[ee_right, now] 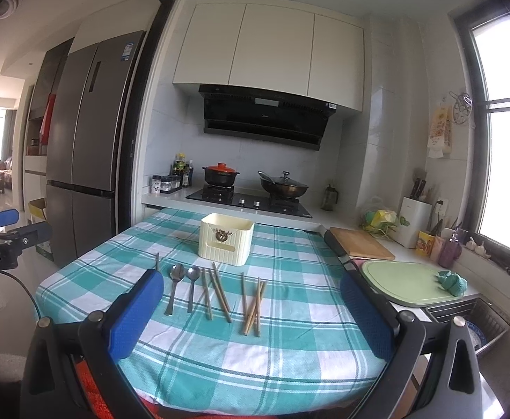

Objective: Organize utensils

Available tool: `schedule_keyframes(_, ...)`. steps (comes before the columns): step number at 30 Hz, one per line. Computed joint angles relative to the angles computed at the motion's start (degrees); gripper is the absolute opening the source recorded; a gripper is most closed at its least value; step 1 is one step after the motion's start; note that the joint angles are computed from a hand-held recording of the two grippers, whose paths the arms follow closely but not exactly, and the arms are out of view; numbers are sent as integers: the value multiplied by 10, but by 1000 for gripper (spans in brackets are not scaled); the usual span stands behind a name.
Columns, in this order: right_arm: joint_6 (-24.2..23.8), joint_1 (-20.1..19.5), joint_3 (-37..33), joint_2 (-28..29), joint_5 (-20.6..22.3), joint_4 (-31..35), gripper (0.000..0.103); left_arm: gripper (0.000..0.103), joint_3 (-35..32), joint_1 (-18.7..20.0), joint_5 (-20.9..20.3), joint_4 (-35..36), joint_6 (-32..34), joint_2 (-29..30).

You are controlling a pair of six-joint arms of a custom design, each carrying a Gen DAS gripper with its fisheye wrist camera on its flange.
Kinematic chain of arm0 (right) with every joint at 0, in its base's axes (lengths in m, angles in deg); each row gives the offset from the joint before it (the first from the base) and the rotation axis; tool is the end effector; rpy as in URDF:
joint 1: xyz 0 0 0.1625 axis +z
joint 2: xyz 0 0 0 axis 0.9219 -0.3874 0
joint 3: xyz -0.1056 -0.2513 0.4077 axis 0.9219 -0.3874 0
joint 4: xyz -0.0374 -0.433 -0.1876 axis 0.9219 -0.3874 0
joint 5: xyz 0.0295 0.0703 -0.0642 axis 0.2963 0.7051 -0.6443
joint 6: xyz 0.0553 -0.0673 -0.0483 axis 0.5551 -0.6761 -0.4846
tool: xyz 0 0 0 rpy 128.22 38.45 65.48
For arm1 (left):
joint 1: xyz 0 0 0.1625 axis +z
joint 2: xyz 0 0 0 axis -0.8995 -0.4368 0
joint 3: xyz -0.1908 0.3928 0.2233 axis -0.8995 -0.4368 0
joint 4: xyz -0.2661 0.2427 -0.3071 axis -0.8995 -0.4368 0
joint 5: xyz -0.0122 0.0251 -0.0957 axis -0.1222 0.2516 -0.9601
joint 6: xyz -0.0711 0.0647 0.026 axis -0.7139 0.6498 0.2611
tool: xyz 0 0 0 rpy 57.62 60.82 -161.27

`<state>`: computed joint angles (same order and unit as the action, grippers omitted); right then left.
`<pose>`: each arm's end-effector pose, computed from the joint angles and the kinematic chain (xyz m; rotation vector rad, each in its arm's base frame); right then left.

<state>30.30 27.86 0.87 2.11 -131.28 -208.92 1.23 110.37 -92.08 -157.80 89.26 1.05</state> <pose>0.2019 -0.8076 0.4018 1.1623 -1.9592 1.3106 -0.4012 -0.7450 0.1507 0.2398 1.8662 -1.5287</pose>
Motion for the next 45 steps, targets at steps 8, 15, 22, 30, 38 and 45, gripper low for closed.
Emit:
schedule_keyframes(8, 9, 0, -13, 6, -2, 5, 103, 103, -28, 6, -7, 38, -7, 9)
schedule_keyframes(15, -3, 1, -9, 5, -14, 6, 103, 103, -22, 10, -25, 45, -26, 7)
schedule_keyframes(22, -1, -1, 2, 0, -17, -9, 103, 103, -12, 11, -33, 69, -41, 3)
schedule_keyframes(30, -1, -4, 10, -6, -5, -11, 103, 103, -9, 7, -27, 56, -30, 0)
schedule_keyframes(38, 5, -8, 16, -11, 0, -22, 103, 103, -15, 2, -25, 40, -10, 8)
schedule_keyframes(45, 9, -10, 3, -3, -2, -10, 103, 103, -18, 4, -18, 58, -21, 8)
